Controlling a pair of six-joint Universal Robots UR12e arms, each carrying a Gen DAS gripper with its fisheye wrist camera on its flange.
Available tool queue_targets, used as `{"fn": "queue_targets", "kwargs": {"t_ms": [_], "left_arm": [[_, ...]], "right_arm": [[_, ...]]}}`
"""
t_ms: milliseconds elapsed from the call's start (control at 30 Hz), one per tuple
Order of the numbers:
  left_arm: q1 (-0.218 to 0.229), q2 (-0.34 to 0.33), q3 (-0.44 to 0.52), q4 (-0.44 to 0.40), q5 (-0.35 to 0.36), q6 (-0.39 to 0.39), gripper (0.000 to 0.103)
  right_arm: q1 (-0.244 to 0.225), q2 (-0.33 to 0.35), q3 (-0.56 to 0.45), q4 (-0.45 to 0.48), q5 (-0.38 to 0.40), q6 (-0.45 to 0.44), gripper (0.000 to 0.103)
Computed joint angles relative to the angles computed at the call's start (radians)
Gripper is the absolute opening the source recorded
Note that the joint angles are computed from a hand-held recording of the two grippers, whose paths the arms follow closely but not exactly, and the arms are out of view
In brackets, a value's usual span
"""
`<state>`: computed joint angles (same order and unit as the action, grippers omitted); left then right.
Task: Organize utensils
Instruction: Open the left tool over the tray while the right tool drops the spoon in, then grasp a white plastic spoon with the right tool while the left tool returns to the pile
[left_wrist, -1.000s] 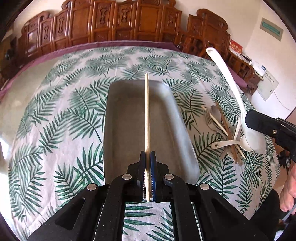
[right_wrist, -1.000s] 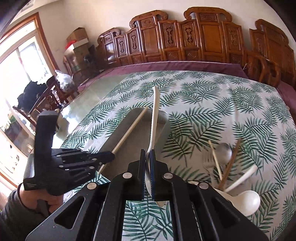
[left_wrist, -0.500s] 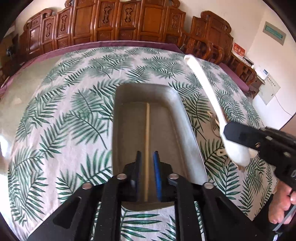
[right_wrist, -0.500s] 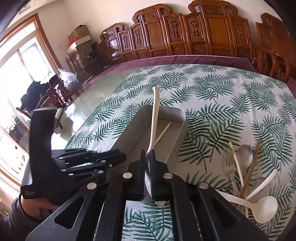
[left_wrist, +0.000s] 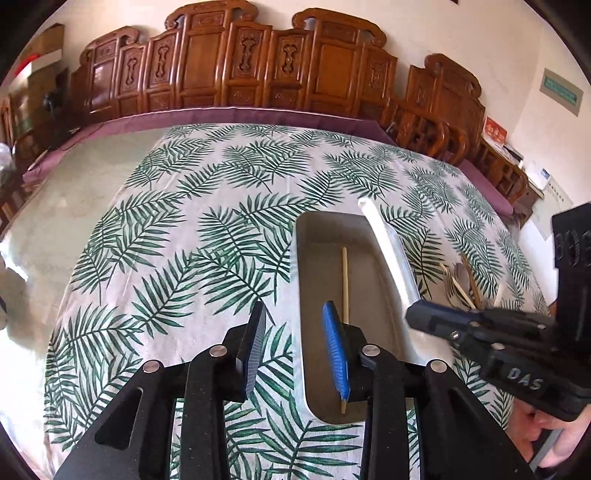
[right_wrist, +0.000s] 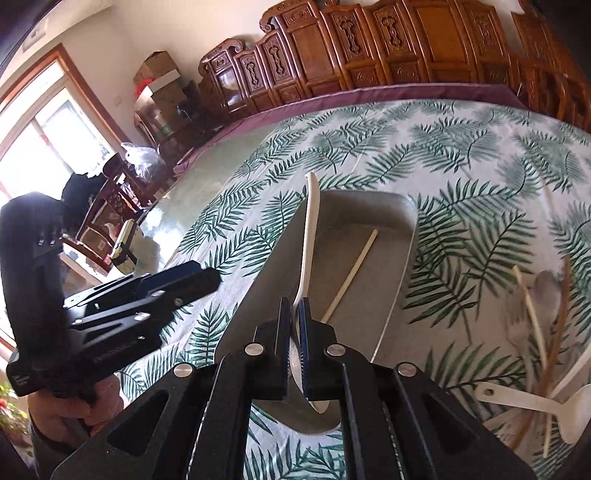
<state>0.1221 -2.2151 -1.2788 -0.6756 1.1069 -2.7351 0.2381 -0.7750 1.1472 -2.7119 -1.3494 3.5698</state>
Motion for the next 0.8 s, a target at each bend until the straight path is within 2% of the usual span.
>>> {"fn": "queue_targets", "kwargs": {"t_ms": [200,400,500,600,700,767,800], "left_arm": [[0.003,0.003,-0.004,0.009,-0.007,-0.014,0.031],[-0.001,0.018,-0.028,0.036,-0.018,-0.006,0.036],[-0.004,0.026,-0.04,0.048,-0.037,-0.001,0.039],[-0.01,0.039,-0.058,0.064,-0.057,0.013,0.05],[-0.016,0.049,-0.075,0.077,-0.068,0.023,0.052],[-0.021,0.057,-0.088,0.077,-0.087,0.029,0.052],[-0.025,0.061,-0.094,0.079,-0.091,0.033,0.052]], "right_arm": [[0.0,0.012,-0.003,0.009,-0.002,0.016,0.009],[-0.004,-0.02,0.044,-0.04,-0.022,-0.021,0.009],[-0.006,-0.067,0.108,-0.074,-0.074,-0.067,0.009],[-0.016,-0.125,0.188,-0.095,-0.132,-0.108,0.009],[-0.031,-0.184,0.272,-0.1,-0.204,-0.141,0.009],[-0.042,-0.219,0.325,-0.093,-0.259,-0.165,0.022],[-0.049,-0.232,0.347,-0.088,-0.28,-0.172,0.024]]}}
